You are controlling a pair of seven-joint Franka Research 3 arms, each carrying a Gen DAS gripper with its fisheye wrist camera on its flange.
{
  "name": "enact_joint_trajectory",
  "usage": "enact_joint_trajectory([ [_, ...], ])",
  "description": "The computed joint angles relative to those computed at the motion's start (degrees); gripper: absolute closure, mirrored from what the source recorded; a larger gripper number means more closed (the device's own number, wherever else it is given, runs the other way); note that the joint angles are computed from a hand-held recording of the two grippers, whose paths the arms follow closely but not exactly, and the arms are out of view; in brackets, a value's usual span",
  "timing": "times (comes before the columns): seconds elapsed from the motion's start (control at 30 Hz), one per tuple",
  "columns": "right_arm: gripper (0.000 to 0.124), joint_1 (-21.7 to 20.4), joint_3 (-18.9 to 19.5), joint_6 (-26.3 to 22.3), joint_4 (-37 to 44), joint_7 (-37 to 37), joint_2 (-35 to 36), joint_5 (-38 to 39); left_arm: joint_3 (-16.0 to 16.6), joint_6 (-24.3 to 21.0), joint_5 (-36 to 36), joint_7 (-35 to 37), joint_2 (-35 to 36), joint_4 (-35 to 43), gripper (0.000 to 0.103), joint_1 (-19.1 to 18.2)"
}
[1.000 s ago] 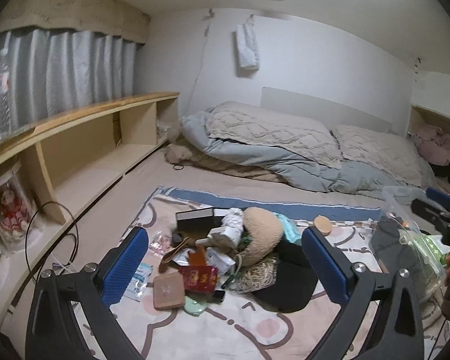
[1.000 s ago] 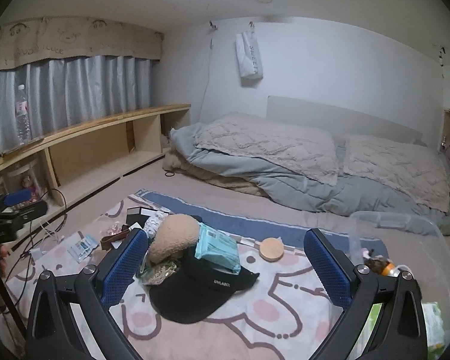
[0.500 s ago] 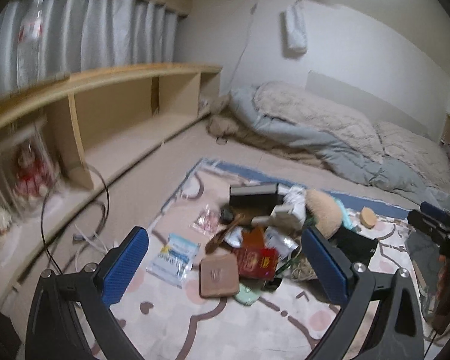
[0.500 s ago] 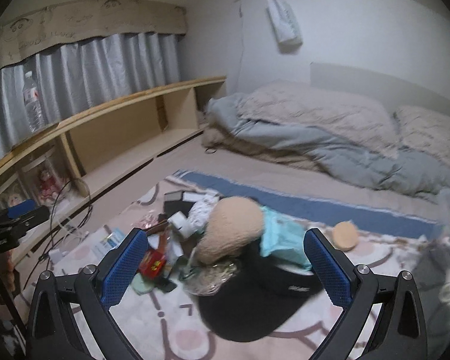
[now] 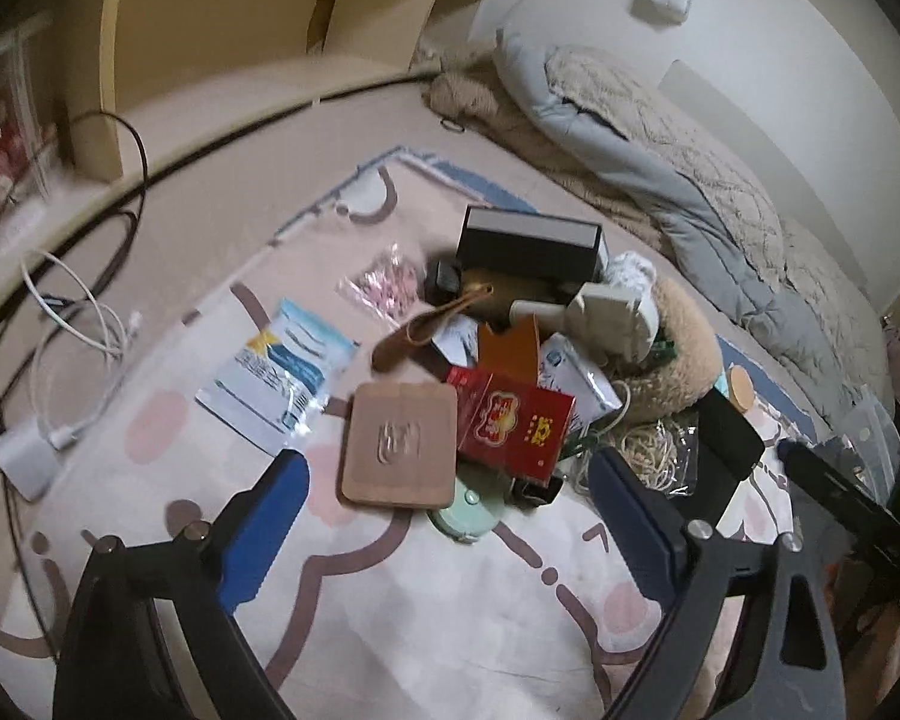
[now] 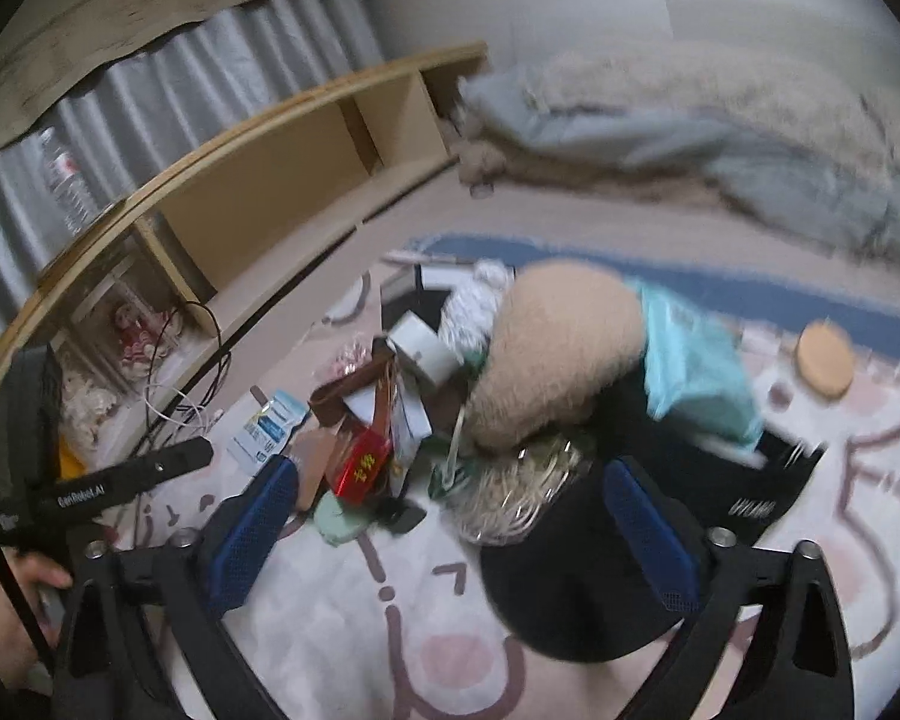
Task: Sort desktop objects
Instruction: 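Lower the right tool onto the clear bag of white cords and grasp it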
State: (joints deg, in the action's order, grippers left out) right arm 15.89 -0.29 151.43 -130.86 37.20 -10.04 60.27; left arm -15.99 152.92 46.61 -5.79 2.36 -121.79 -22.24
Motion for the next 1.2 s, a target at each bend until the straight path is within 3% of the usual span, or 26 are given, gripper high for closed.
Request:
enact_joint_trajectory([
  [0.23,0.064,-2.88,-0.47,-7.04,3.73,7.24,6.73,-1.39,0.78,2.33,-1.00,0.35,1.72,-0.49,0.007,0.36],
  [0.47,0.080,-5.81,0.46,-12.01,6.64,9.77,11.58,1.09,1.50,2.99,-5.43,1.80,3.01,-1.16,0.002,0.92],
  [0.7,0.090,-6.59,2.08,-13.32,8.26,7.75,14.37,2.00,1.86,4.06,-11.83,5.87,5.57,-0.55,0.002,1.37],
  [0.77,0.103,-6.33,2.46,-11.86,8.06,6.36,14.50,0.24,2.04,4.56,-13.16,7.18,6.32,-0.18,0.002,1.40],
  [0.87,0.111,-7.11,2.24,-12.61,7.72,4.26,14.60,2.34,2.36,5.27,-14.69,8.68,7.22,0.33,0.000,1.28],
  [1.2,0.112,-8.37,0.34,-19.40,4.62,1.82,8.39,-4.15,3.09,4.13,-17.43,13.07,9.91,2.67,0.000,0.67],
])
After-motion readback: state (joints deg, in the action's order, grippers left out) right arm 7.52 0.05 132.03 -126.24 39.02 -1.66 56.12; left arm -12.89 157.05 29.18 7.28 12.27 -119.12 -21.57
